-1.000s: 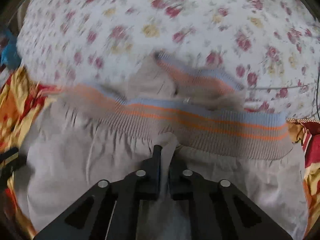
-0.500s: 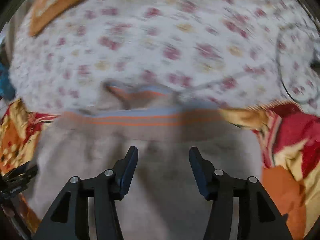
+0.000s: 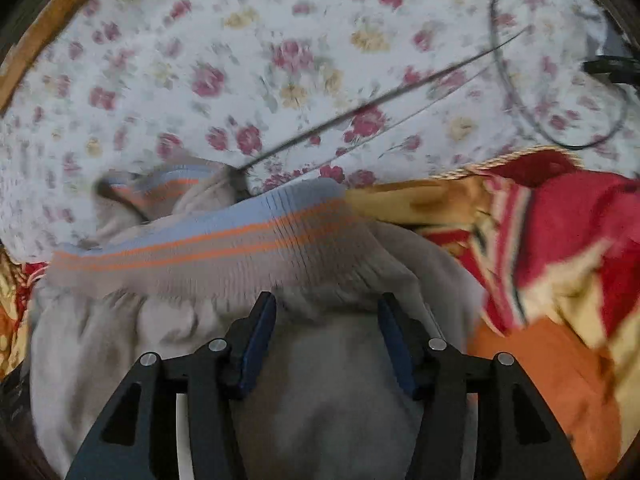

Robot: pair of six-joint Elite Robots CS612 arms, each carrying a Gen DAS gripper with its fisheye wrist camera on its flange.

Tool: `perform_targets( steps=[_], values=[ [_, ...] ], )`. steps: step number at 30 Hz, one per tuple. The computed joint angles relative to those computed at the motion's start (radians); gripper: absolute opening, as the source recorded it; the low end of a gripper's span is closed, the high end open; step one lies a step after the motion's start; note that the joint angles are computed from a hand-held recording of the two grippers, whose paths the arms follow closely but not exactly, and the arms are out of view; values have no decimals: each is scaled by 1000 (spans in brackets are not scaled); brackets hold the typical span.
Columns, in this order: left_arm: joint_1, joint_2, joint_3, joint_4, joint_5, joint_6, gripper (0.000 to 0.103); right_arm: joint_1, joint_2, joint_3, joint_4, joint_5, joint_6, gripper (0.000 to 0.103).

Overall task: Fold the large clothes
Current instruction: 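Open both tools and smooth the folded jacket flat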

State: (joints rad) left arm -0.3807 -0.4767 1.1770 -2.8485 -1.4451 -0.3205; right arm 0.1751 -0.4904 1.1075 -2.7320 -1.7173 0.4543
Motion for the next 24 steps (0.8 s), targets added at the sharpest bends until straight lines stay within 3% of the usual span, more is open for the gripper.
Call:
perform_targets(
  steps=[2, 4, 7, 11, 15, 17, 21, 24],
  values=[
    [0, -2, 3, -1, 6, -2, 84, 4, -54, 90, -79, 31, -7, 57],
    [-3, -5, 7, -5, 15, 2, 84, 18, -95, 161, -139, -3, -27, 63],
    [-7, -10, 18, -16, 32, 16, 84, 31, -128, 223, -173, -53, -56, 63],
    [-11, -13, 25, -24, 50, 22, 84, 37, -128, 251, -133, -141, -23, 62],
    [-10, -17, 33, -23, 53, 19, 84, 13, -114, 246, -92, -74, 26, 60],
    [-8, -22, 41, -30, 48, 12, 84, 18, -127, 257, -95, -100, 47, 60],
    [-6, -27, 45, -34, 37, 2, 84, 52, -147, 267, -151, -200, -1, 63],
    [-2, -35, 60, -73, 0, -12, 84, 74, -149, 258, -205, -185, -78, 63]
  ],
)
